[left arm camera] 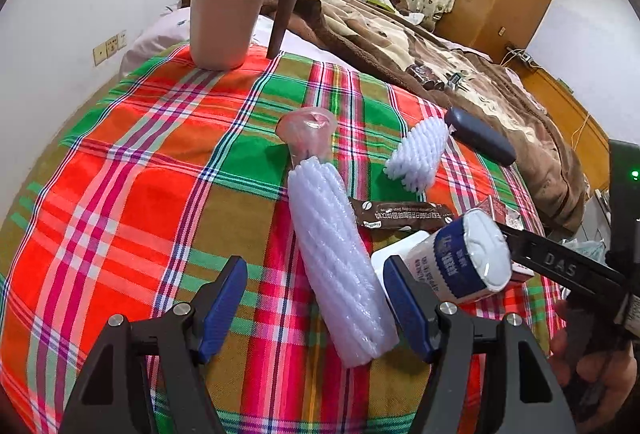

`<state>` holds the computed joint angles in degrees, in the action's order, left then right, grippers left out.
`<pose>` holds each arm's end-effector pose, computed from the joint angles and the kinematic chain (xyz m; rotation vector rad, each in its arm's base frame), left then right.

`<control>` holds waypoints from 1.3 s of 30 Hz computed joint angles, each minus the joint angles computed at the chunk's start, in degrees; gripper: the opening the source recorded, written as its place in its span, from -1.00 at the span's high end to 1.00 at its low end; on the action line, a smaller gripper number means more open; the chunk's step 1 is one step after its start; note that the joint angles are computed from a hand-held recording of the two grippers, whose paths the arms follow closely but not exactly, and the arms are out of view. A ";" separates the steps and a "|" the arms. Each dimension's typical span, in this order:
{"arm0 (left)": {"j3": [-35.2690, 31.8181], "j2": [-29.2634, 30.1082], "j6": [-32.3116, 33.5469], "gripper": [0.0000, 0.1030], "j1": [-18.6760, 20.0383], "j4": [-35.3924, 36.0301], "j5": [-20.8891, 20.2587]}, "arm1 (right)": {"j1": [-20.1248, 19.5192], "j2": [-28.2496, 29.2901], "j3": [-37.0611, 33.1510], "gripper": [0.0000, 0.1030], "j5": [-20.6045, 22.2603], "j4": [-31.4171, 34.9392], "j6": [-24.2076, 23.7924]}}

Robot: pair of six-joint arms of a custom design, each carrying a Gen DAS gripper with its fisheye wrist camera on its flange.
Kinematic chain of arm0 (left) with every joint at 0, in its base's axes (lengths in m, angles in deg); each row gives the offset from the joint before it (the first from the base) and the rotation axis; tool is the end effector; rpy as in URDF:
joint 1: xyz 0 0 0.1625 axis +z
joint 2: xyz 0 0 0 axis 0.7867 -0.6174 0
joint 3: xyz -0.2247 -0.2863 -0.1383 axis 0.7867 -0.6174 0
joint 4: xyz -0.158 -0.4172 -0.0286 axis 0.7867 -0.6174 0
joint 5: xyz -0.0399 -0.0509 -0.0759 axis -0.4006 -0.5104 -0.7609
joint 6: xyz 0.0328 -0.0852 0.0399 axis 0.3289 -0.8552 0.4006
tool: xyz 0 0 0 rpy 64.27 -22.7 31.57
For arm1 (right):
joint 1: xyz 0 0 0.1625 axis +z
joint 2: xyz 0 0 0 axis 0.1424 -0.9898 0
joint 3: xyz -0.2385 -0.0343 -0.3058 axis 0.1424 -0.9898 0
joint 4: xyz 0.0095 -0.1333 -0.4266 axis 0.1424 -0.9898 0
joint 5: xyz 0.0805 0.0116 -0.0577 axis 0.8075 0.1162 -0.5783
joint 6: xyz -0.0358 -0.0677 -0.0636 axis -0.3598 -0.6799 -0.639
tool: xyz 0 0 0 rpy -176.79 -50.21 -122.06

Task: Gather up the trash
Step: 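Grasp the white foam net sleeve with the left tool while the right tool grasps the strawberry milk carton, then carry the foam sleeve and milk carton over the white bin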

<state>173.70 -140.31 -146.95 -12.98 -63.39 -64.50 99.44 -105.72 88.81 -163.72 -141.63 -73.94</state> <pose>-0.0370 -0.3158 0.1680 -0.4779 2.1659 -1.1505 0.2369 -0.4297 0.0064 0.8758 -2.5860 0.3089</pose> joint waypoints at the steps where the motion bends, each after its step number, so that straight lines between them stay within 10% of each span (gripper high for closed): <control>1: 0.03 0.42 0.60 -0.36 0.19 -0.62 -0.02 | -0.07 -0.16 0.28 -0.27 0.25 -0.15 -0.25; 9: 0.75 1.19 4.46 0.47 0.82 -4.82 -0.94 | -1.35 -1.82 2.01 -0.23 3.08 -0.60 -2.27; 30: 0.69 -3.47 -20.30 0.50 -16.14 23.31 -4.00 | -4.83 -10.19 9.47 -0.09 7.49 -3.98 -7.34; 39: -0.29 2.20 -23.32 0.50 -22.03 22.51 -6.10 | -7.32 -16.54 13.11 -0.09 11.01 -3.06 -8.27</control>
